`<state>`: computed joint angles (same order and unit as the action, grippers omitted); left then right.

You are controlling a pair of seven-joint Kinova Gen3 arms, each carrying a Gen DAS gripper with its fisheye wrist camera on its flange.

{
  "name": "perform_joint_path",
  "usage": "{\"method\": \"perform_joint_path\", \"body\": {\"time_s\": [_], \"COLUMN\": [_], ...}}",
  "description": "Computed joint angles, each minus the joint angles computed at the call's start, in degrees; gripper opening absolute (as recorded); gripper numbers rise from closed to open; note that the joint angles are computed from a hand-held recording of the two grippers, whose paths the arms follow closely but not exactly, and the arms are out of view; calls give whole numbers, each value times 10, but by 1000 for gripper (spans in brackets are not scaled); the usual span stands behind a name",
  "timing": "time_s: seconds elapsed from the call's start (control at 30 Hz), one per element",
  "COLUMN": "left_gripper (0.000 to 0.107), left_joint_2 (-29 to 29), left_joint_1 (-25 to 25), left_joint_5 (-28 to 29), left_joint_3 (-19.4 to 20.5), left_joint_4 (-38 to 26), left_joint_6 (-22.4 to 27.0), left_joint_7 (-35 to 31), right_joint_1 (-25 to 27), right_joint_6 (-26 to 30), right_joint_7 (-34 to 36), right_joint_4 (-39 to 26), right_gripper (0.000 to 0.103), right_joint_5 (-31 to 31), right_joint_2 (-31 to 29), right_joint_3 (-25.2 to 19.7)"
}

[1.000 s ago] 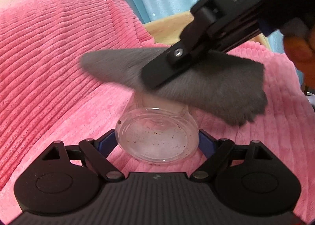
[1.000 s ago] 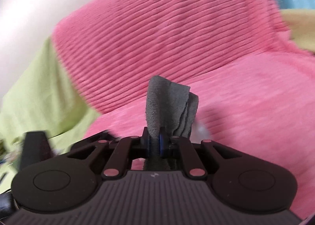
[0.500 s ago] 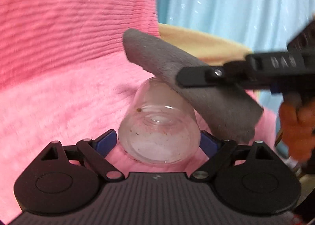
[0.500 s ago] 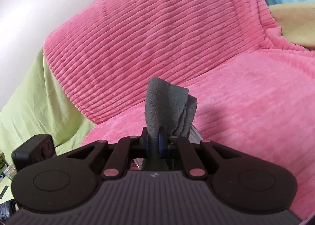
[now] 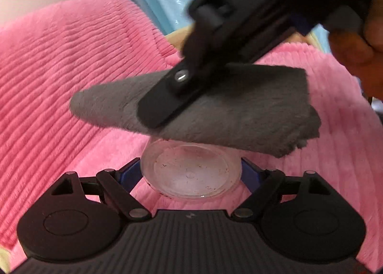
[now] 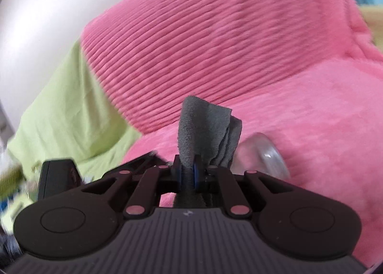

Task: Clean container
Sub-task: 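Wipe the jar bottom with the cloth in the right gripper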

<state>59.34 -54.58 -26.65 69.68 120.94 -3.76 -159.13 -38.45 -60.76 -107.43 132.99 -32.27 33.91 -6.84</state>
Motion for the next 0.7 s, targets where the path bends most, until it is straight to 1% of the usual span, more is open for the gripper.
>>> {"method": "perform_joint_path", "body": {"time_s": [0.03, 0.1, 0.13, 0.17, 0.2, 0.23, 0.3, 0.33, 0.37, 0.4, 0.43, 0.47, 0.5, 0.53, 0.57, 0.6, 0.63, 0.7], "left_gripper": [86, 86, 86, 86, 86, 86, 86, 86, 86, 85, 85, 85, 85, 85, 86, 86, 86, 86], "left_joint_2": [0, 6, 8, 8, 7, 8, 9, 9, 10, 9, 9, 10, 13, 17, 22, 28, 35, 52], "left_joint_1": [0, 10, 11, 12, 14, 14, 16, 18, 20, 21, 21, 20, 19, 15, 14, 14, 14, 13], "left_joint_5": [0, -3, -6, -7, -8, -9, -8, -8, -9, -10, -13, -16, -16, -14, -6, 10, 33, 80], "left_joint_3": [0, -6, -5, -7, -9, -8, -11, -12, -14, -15, -16, -15, -11, -4, 5, 11, 18, 28], "left_joint_4": [0, -7, -7, -6, -6, -8, -10, -12, -12, -10, -8, -7, -10, -16, -27, -40, -54, -83], "left_joint_6": [0, -4, -4, -6, -8, -6, -4, -5, -6, -9, -11, -11, -4, 13, 36, 60, 83, 130], "left_joint_7": [0, -2, -3, -3, -2, 0, 3, 4, 5, 5, 5, 5, 7, 10, 18, 25, 31, 47], "right_joint_1": [-9, -51, -66, -71, -65, -52, -5, 10, 14, 8, -7, -29, -45, -53, -52, -41, -37, -41], "right_joint_6": [3, 8, 4, -1, -3, -8, -14, -15, -10, -2, 1, 0, -4, -10, -17, -29, -33, -29], "right_joint_7": [8, -4, -14, -29, -34, -30, -5, 6, 19, 29, 31, 23, 16, 11, 1, -6, -8, 1], "right_joint_4": [-3, -5, -5, -3, -3, -2, 0, -1, -4, -9, -12, -14, -14, -13, -11, -8, -6, -9], "right_gripper": [6, 6, 7, 7, 8, 8, 8, 8, 7, 6, 6, 6, 6, 6, 6, 6, 6, 6], "right_joint_5": [-15, -62, -85, -99, -103, -99, -63, -52, -49, -56, -72, -96, -119, -140, -152, -155, -151, -154], "right_joint_2": [0, 1, 5, 7, 6, 4, 0, 1, -1, -3, -3, 0, 4, 6, 8, 10, 11, 10], "right_joint_3": [9, 52, 65, 67, 59, 40, -11, -24, -29, -26, -12, 12, 28, 33, 27, 11, 6, 7]}}
